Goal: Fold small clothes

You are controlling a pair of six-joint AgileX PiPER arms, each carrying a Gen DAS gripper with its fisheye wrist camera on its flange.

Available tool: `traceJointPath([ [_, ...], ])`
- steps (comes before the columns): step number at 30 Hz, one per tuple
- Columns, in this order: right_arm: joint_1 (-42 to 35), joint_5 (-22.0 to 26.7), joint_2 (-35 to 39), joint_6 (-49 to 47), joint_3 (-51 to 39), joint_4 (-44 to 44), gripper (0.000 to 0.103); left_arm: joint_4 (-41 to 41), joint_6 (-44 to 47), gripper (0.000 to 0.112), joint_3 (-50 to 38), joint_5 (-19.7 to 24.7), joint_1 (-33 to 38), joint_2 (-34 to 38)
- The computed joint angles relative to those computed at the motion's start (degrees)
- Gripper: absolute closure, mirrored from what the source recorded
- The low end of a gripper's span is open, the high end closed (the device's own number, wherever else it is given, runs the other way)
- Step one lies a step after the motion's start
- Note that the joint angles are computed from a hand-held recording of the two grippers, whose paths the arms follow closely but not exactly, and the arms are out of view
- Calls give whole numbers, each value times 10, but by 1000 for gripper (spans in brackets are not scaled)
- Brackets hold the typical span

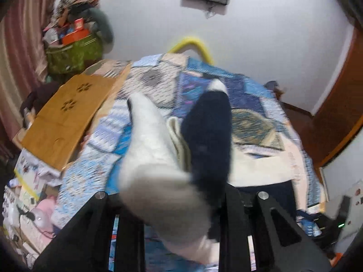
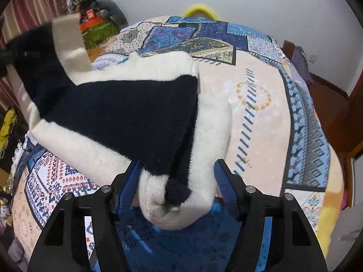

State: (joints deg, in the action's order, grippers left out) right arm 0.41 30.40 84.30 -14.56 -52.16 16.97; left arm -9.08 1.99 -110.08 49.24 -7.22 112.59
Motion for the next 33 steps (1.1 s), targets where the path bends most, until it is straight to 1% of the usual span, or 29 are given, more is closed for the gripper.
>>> traceJointPath([
  [3, -3, -7, 2, -18, 7, 18, 41, 20, -29, 89, -60, 19, -49, 26],
  [6, -12, -2, 2, -40, 9, 42, 41, 50, -58, 89, -120, 39, -98, 52],
  [8, -16, -2, 2, -52, 11, 57, 41, 67, -78, 89, -178, 64, -130, 80],
  [13, -17, -7, 2, -59, 16, 68, 41, 107, -128, 89, -355, 150, -193, 170],
  [14, -18, -8, 1, -63, 18, 71, 41, 114, -137, 89, -381, 162, -202, 183],
  [15, -20, -7, 1, -69, 18, 77, 41, 121, -145, 89, -389, 163, -211, 187],
  [16, -22, -6, 1, -74, 19, 83, 40, 132, -156, 89, -384, 153, -221, 188],
  [17, -25, -5, 2, -81, 19, 91, 40, 135, -160, 89, -357, 138, -225, 177],
  [18, -28, -4, 3, -89, 19, 100, 40, 136, -160, 89, -347, 134, -229, 175],
  [20, -35, 2, 2, -104, 20, 116, 40, 129, -143, 89, -291, 119, -234, 157],
  [24, -59, 24, -1, -151, 15, 160, 39, 94, -54, 88, -186, 126, -245, 128],
  [26, -74, 33, -9, -179, 16, 186, 39, 75, -17, 84, -150, 135, -245, 115],
  [27, -79, 36, -11, -180, 13, 187, 39, 66, -4, 79, -142, 144, -244, 112],
  [28, -83, 39, -12, -184, 11, 190, 39, 57, 5, 71, -141, 156, -242, 109],
  [29, -91, 48, -12, -194, 5, 196, 39, 42, 14, 67, -140, 165, -236, 104],
  [30, -95, 55, -11, -200, 1, 201, 39, 23, 22, 55, -135, 170, -229, 97],
  [31, -100, 63, -11, -206, -3, 204, 39, -3, 31, 49, -126, 172, -218, 86],
  [32, -103, 69, -12, -206, -8, 200, 39, -29, 41, 40, -108, 164, -207, 68],
  [33, -104, 70, -14, -205, -11, 196, 39, -47, 50, 37, -92, 154, -200, 53],
])
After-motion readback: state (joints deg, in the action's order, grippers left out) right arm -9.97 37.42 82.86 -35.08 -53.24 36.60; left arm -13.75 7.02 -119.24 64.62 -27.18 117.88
